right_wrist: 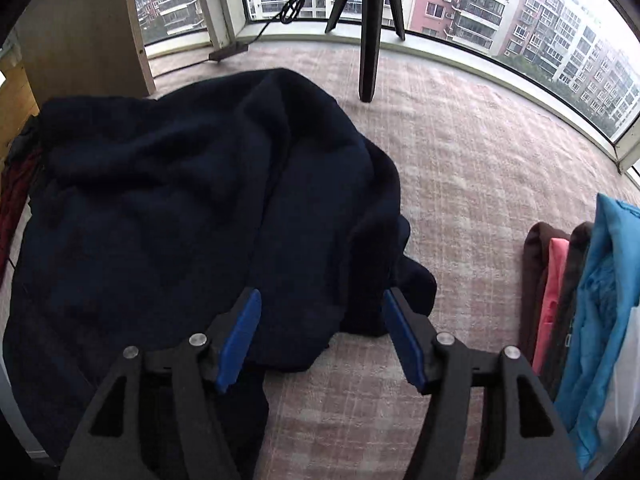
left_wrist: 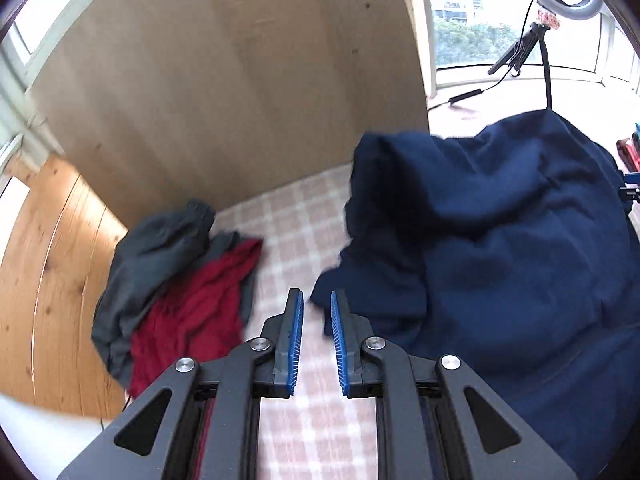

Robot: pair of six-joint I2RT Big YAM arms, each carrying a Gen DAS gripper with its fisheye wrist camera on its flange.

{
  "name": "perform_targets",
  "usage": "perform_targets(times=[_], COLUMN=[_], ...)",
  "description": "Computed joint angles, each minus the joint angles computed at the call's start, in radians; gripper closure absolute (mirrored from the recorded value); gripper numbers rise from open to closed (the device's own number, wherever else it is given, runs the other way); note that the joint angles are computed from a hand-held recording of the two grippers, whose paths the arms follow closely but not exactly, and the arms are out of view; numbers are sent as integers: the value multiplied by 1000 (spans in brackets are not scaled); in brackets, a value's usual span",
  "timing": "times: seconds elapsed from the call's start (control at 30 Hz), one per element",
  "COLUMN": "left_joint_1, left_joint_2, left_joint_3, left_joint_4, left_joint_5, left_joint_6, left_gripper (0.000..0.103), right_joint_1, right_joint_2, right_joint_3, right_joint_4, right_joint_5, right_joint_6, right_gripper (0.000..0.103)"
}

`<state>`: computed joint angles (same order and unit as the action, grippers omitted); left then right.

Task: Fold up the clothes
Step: 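Lay the navy garment flat on the cloth and open both tools, then grasp the navy garment hem with the left tool while the right tool grasps another hem corner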

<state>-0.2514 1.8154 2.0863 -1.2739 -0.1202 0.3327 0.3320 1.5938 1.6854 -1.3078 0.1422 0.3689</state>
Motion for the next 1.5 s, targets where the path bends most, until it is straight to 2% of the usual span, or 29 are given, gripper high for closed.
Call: perform_targets(times=[0.03, 0.07, 0.1, 0.17, 0.2, 0.27, 0.33, 0.37, 0.4, 0.47, 0.57, 0.63, 0.7, 0.77, 0.83, 0.9, 0.93, 1.03, 1.17, 1.2, 1.3, 1.43, 1.47, 1.5], left_joint_1=[6, 13, 23, 37, 43, 59, 79, 90, 101, 132, 183, 221, 256, 277, 300, 320, 311, 268, 203, 188, 135, 92, 89, 88], left_joint_2=[-27, -57, -91, -140, -165, -214, -264, -289, -314, -373, -465, -526, -595, -645, -692, -735, -742, -763, -792, -798, -804, -794, -794, -801], left_joint_3=[-37, -79, -122, -188, -222, -295, -351, -378, -405, -466, -560, -621, -699, -770, -839, -904, -930, -994, -1048, -1054, -1068, -1069, -1069, -1074], left_joint_4=[3, 8, 10, 11, 16, 32, 24, 18, 14, 3, -24, -48, -66, -97, -132, -165, -164, -133, -102, -97, -73, -53, -51, -42], left_joint_5=[-8, -11, -9, -17, -23, -10, 11, 21, 33, 74, 140, 178, 183, 221, 257, 291, 309, 345, 353, 351, 311, 273, 272, 273], left_joint_6=[-1, 0, 3, 5, 8, 17, 26, 31, 39, 65, 117, 164, 241, 280, 325, 366, 356, 334, 304, 295, 259, 224, 220, 220], left_gripper=[88, 88, 88, 88, 88, 88, 88, 88, 88, 88, 88, 88, 88, 88, 88, 87, 87, 86, 85, 85, 79, 78, 79, 88], right_joint_1=[-9, -19, -32, -47, -41, -9, -8, -9, 2, 39, 139, 227, 333, 471, 635, 797, 859, 941, 964, 963, 950, 933, 933, 934], right_joint_2=[-5, -12, -21, -54, -64, -46, -74, -89, -125, -200, -316, -403, -483, -561, -643, -654, -641, -591, -565, -568, -547, -531, -527, -524], right_joint_3=[-9, -18, -16, -7, 7, 66, 66, 66, 37, -28, -133, -212, -274, -325, -380, -397, -399, -408, -440, -451, -447, -433, -427, -421], right_joint_4=[5, 12, 11, 19, 16, -64, -59, -54, -34, -6, -15, -22, -67, -154, -203, -280, -315, -342, -277, -246, -229, -208, -214, -219], right_joint_5=[-26, -55, -88, -68, 21, 343, 308, 280, 233, 163, 133, 132, 177, 270, 330, 386, 391, 342, 319, 317, 307, 295, 298, 302], right_joint_6=[4, 9, 21, 24, 19, 58, 69, 73, 91, 122, 190, 282, 420, 641, 866, 1061, 1131, 1222, 1252, 1246, 1208, 1157, 1148, 1144], right_gripper=[55, 98, 98, 99, 99, 97, 89, 78, 74, 72, 72, 72, 72, 72, 71, 71, 71, 71, 71, 71, 71, 71, 71, 71])
